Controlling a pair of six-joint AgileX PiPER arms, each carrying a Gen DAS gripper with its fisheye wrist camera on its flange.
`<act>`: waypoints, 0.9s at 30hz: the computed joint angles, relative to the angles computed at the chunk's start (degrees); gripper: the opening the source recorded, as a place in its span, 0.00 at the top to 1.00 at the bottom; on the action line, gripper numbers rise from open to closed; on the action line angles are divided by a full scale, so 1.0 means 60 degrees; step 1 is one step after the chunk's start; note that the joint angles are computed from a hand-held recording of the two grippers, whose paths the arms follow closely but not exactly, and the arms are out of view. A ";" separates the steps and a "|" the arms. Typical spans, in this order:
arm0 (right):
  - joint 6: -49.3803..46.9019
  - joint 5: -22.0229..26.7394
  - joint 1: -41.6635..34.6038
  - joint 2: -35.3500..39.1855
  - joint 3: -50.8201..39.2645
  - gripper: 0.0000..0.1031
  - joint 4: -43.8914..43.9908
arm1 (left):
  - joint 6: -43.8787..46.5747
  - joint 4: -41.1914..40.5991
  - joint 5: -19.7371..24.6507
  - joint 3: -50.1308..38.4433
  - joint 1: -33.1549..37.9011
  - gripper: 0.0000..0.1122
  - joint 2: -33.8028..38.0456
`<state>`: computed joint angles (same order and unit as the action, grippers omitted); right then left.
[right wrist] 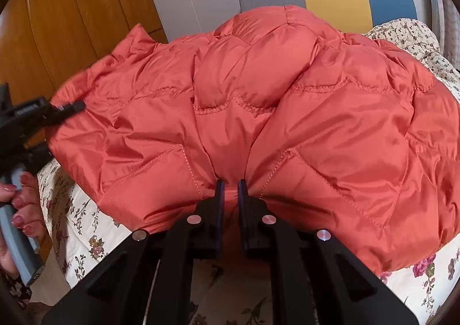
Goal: Fold large clothes
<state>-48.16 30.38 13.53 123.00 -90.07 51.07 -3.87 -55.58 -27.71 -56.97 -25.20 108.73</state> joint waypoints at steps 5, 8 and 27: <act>0.0178 0.0218 -0.0075 0.0086 -0.0184 0.92 -0.0005 | 0.2980 -0.1883 -0.0412 -0.0695 -0.0750 0.80 -0.0353; 0.0403 0.0329 -0.0101 0.0160 -0.0338 0.92 -0.0138 | 0.4146 -0.2556 -0.0507 -0.1227 -0.1083 0.80 -0.0368; 0.1453 0.0566 -0.0181 -0.0327 -0.0395 0.77 -0.0364 | 0.8440 -0.4743 -0.0698 -0.3252 -0.2031 0.80 -0.0020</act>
<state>-39.44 33.77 12.44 121.03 -92.44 48.89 46.77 -84.04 -31.91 -76.48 -37.38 108.61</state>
